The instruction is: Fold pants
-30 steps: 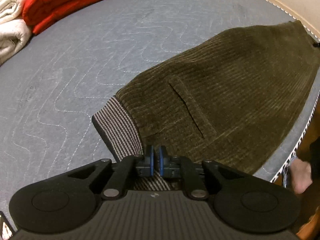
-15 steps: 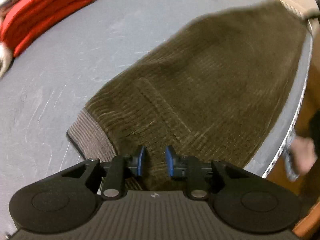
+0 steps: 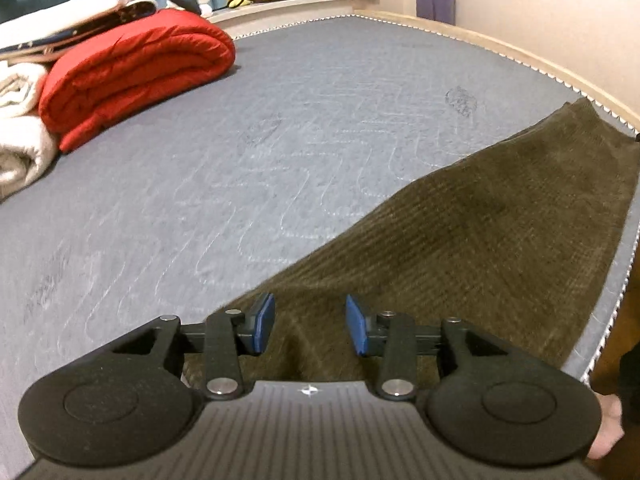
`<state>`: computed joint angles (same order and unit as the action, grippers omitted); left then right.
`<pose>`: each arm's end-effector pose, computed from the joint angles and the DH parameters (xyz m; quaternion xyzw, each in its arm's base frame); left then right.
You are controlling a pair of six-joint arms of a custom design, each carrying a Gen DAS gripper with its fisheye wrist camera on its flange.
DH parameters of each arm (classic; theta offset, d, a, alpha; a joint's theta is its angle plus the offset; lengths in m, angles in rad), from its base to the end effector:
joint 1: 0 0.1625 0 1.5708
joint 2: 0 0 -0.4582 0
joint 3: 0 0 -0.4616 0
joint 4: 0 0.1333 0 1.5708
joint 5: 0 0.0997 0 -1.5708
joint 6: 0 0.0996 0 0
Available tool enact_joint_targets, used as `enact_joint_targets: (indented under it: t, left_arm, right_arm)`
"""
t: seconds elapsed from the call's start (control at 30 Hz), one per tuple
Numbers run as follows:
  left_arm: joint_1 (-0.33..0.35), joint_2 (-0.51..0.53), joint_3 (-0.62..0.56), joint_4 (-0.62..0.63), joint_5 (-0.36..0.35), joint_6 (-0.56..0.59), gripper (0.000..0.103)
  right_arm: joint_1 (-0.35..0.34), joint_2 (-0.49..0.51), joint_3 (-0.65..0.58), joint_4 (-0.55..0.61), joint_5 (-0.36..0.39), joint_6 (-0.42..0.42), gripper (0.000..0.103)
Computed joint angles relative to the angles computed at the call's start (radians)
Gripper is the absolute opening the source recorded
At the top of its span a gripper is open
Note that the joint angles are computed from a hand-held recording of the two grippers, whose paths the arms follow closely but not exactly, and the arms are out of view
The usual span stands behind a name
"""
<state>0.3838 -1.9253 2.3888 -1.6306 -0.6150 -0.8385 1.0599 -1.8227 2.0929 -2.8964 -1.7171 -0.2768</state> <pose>-0.2191 -0.3200 0.2938 0.2416 0.8408 -0.2880 0.3896 -0.1240 -0.4642 0.5212 -0.1372 -0.8515 0.4395 0.2510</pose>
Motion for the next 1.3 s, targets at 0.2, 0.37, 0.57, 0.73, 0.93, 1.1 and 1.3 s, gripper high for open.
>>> enact_joint_targets:
  t: [0.2,0.37,0.57,0.73,0.93,1.1,1.3]
  left_arm:
    - [0.053,0.117,-0.002,-0.220,0.030,0.133,0.045]
    - [0.075,0.201,-0.002,-0.374,0.020,0.173,0.047]
    - [0.094,0.302,-0.007,-0.475,0.010,0.207,0.048]
    - [0.095,0.329,-0.004,-0.520,0.003,0.245,0.048]
    - [0.099,0.330,-0.001,-0.545,0.001,0.247,0.052]
    - [0.101,0.327,-0.001,-0.541,0.018,0.239,0.052]
    - [0.097,0.314,0.000,-0.540,0.041,0.214,0.052]
  right_arm:
    - [-0.013,-0.019,-0.004,0.110,0.062,0.045,0.052]
    - [-0.021,-0.002,-0.020,0.129,0.080,0.095,0.056]
    - [-0.022,0.019,-0.024,0.102,0.088,0.097,0.060]
    - [0.010,0.049,-0.026,0.051,0.030,0.105,0.055]
    - [0.012,0.054,-0.023,0.040,0.030,0.156,0.029]
    - [0.033,0.045,-0.015,0.018,0.031,0.193,0.024]
    - [0.203,0.072,-0.016,-0.110,-0.125,0.118,0.023]
